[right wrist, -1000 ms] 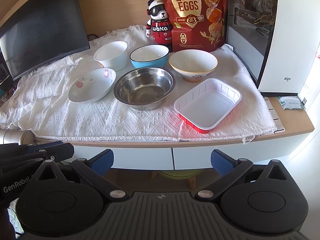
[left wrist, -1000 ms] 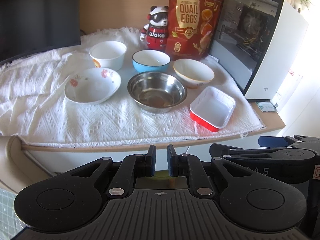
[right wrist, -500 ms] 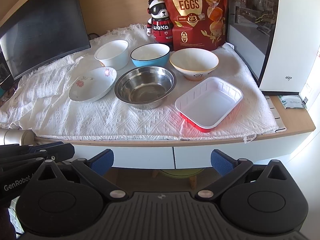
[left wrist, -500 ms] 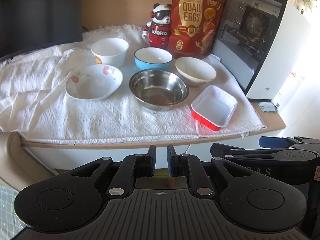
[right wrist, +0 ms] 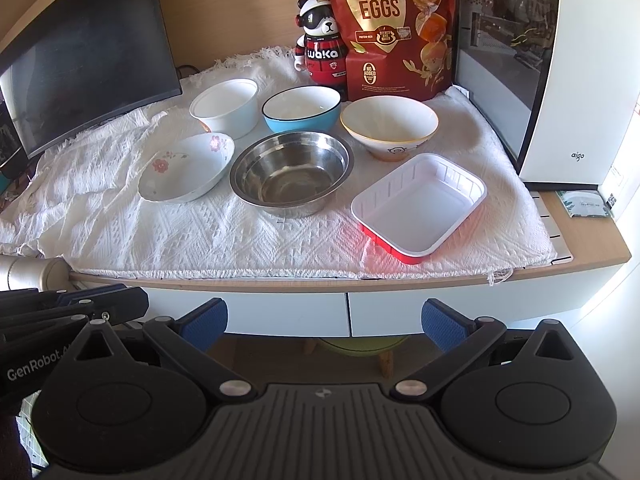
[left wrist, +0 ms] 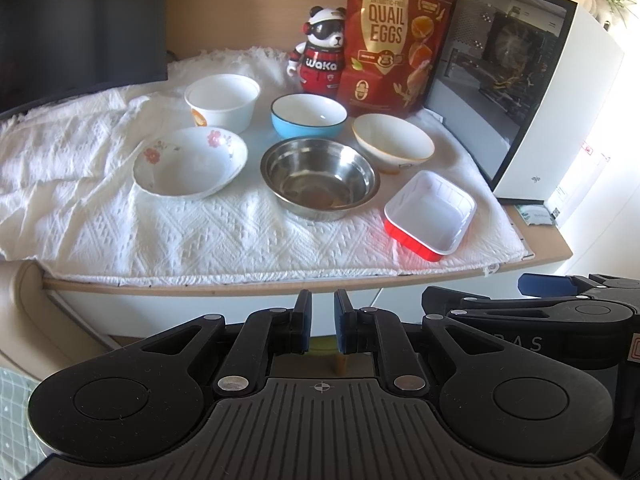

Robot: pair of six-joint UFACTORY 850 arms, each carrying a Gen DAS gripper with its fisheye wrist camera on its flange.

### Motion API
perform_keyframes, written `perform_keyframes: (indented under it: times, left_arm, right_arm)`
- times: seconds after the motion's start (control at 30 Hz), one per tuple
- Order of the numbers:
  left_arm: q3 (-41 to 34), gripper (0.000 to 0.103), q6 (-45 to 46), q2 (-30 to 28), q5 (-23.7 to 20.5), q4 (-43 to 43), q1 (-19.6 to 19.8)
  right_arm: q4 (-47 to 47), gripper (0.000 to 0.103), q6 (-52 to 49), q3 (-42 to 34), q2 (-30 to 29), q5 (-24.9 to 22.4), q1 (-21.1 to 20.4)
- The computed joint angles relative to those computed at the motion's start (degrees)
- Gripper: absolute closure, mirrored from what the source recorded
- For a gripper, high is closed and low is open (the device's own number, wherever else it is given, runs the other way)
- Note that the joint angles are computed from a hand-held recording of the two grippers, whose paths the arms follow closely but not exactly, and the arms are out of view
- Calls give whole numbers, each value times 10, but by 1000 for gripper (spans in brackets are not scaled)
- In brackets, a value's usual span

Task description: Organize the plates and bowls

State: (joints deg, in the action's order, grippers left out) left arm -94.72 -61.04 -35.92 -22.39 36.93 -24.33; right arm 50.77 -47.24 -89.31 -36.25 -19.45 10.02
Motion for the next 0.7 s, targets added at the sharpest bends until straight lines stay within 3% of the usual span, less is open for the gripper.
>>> perform_keyframes:
  times: [0.47,0.7]
  left_arm:
    - [-13,89,-10,-6,-5,3,1]
    - [-40,89,28,-25,2,-51,11]
  right_arm:
    - [12,0,-11,-12,-7,-4,-3]
    - [27,0,-21,-31,-21,-2,-10]
